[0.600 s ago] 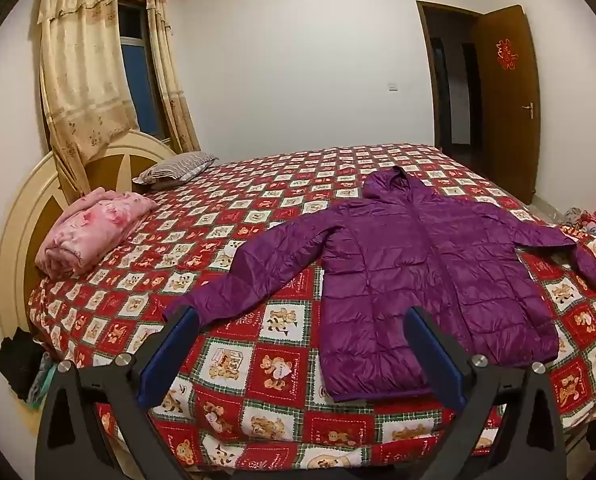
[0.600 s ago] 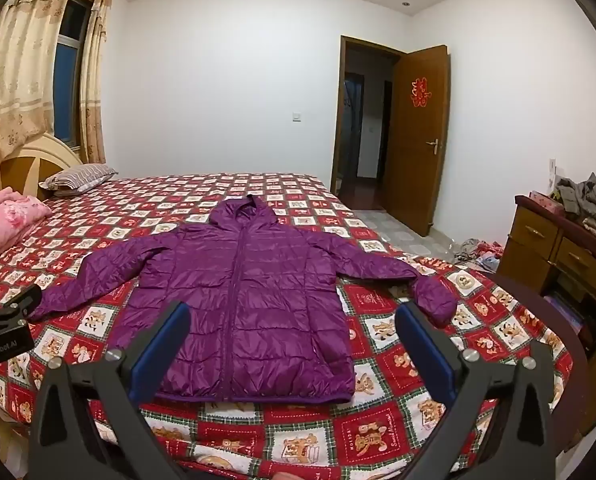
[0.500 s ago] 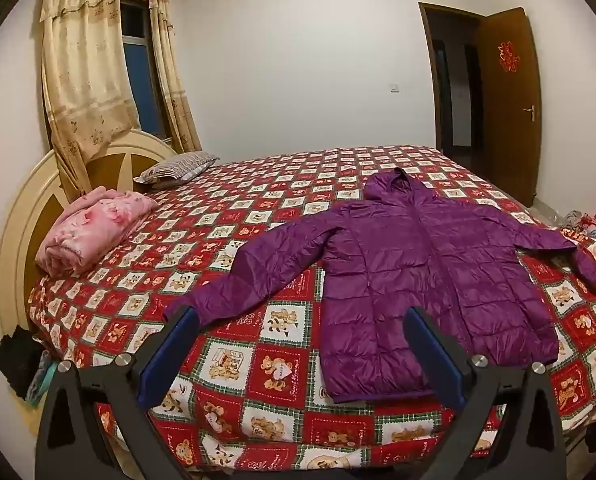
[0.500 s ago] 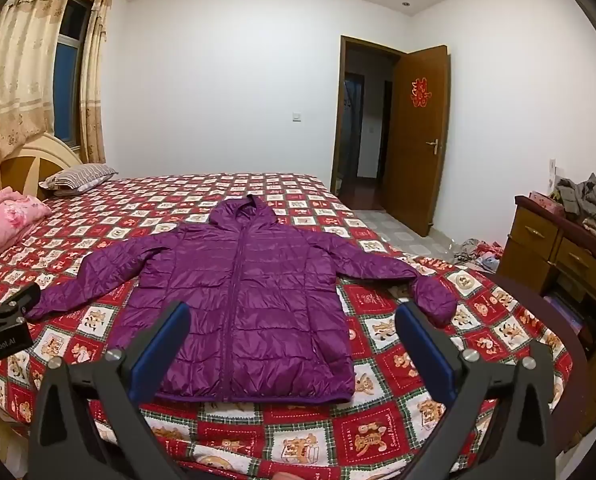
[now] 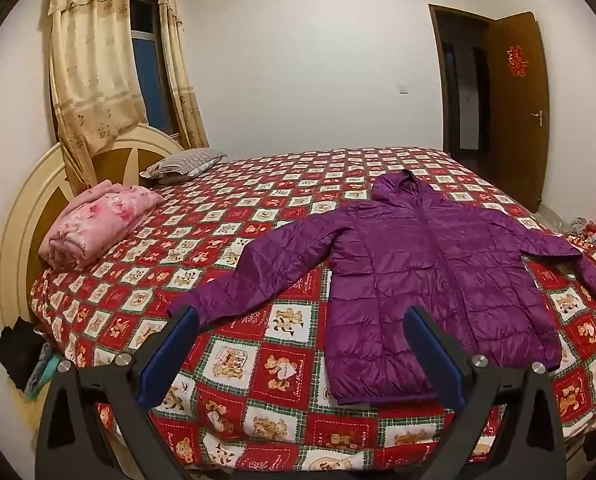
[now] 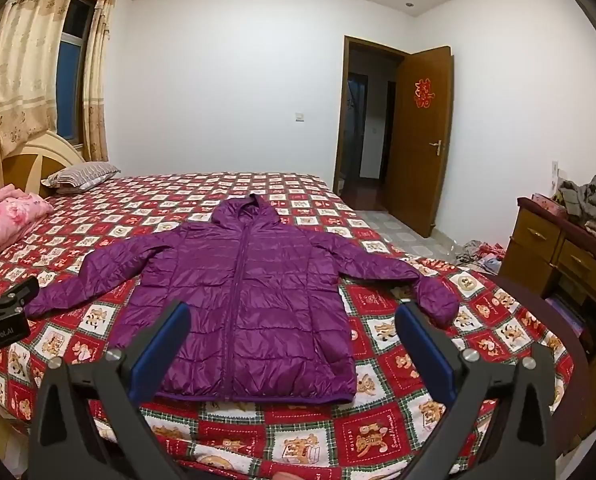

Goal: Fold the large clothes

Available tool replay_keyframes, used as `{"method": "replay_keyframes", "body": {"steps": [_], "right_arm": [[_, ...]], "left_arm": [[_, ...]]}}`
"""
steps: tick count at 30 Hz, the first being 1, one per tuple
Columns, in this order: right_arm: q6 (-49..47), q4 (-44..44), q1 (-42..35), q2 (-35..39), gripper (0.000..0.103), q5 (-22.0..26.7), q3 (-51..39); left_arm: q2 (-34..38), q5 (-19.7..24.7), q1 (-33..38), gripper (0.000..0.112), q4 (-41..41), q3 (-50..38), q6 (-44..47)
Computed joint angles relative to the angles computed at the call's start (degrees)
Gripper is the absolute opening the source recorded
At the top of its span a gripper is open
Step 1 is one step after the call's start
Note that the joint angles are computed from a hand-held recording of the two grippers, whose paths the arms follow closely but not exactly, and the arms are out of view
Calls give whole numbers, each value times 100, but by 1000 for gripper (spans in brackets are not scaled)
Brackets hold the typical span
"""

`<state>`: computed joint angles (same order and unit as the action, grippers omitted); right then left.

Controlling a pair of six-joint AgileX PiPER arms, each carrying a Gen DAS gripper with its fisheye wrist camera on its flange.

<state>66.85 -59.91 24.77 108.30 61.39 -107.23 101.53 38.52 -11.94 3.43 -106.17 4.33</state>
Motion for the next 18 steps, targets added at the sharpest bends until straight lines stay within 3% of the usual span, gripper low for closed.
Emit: {"method": "replay_keyframes", "body": {"steps": [18], "right_arm": [[-91, 56, 25, 75, 103, 8, -121]], "left_arm": [[107, 154, 14, 102, 50, -158, -93]]}}
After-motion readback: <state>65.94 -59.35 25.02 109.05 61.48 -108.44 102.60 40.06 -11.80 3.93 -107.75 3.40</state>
